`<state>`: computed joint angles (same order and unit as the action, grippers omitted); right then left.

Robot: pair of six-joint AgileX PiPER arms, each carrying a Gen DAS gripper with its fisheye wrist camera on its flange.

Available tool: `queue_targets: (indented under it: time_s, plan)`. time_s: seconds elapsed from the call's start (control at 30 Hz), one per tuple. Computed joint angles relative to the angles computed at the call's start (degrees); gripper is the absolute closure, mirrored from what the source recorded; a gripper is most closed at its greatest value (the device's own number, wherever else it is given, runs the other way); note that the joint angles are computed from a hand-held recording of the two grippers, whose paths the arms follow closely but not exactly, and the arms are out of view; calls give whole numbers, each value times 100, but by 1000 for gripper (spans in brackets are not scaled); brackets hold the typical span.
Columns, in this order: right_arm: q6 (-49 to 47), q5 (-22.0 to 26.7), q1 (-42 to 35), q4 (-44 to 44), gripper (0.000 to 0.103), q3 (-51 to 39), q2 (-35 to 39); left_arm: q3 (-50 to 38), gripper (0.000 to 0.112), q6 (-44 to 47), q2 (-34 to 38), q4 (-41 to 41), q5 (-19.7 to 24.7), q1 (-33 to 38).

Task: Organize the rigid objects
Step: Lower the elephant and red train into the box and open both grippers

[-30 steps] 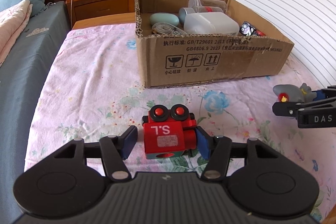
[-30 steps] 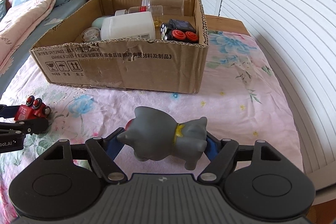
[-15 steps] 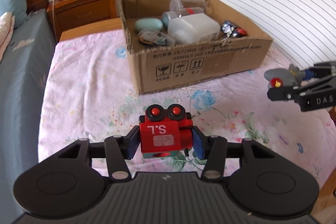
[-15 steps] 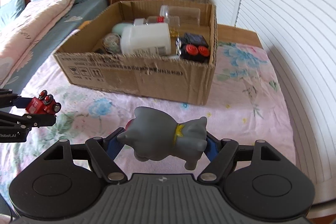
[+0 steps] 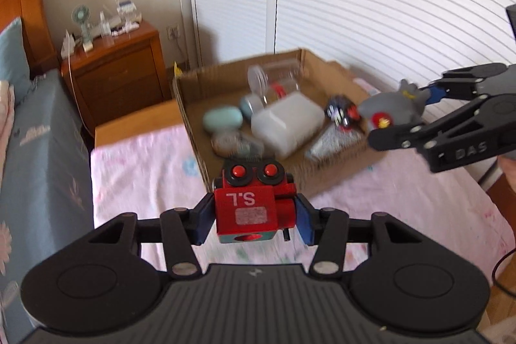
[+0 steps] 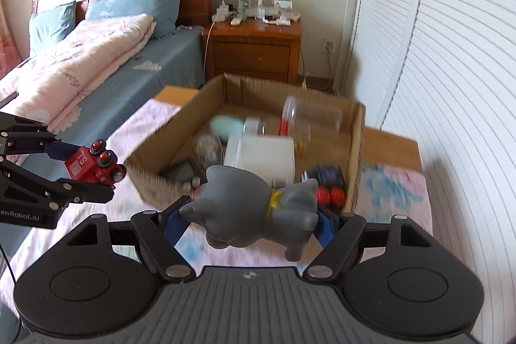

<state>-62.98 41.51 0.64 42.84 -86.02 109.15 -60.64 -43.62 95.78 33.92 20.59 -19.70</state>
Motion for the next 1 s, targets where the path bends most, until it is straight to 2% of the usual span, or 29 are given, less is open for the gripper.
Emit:
queue_targets:
  time_s: [0.3, 0.33, 0.37, 0.4, 0.43, 0.47, 0.53, 0.7, 0.93, 1.0]
  plan:
    - [854, 112, 403, -533, 23, -1253, 889, -1558, 62, 919, 975, -583, 395, 385]
    - [881, 126, 429, -543, 22, -1306, 950, -1755, 62, 1064, 1105, -713, 472, 421]
    - [858, 130, 446, -518, 16, -1316, 994, -1949, 62, 1215, 1228, -864, 552, 459]
    - [787, 102, 457, -451, 12, -1275, 1011, -2129, 62, 1317, 1346, -981, 620, 494]
    - [704, 6, 463, -358, 1, -1148, 973, -2293, 62, 1443, 1453, -1099, 668, 533]
    - [574, -114, 459, -216, 0, -1006, 921, -2428, 62, 1521, 1549, -1164, 689, 568]
    - [449, -174, 428, -22, 0, -828, 842, -2705, 62, 1632, 1740, -1273, 788, 604]
    - [837, -183, 375, -120, 0, -609, 703, -3504, 62, 2157, 2271, -1733, 1135, 674]
    - [1176, -493, 442, -342, 0, -151, 416, -5176, 62, 2563, 3278, -2184, 1944, 736]
    - [1299, -553, 428, -291, 0, -86, 379, -5809, 62, 2611, 3645, -2215, 2292, 746]
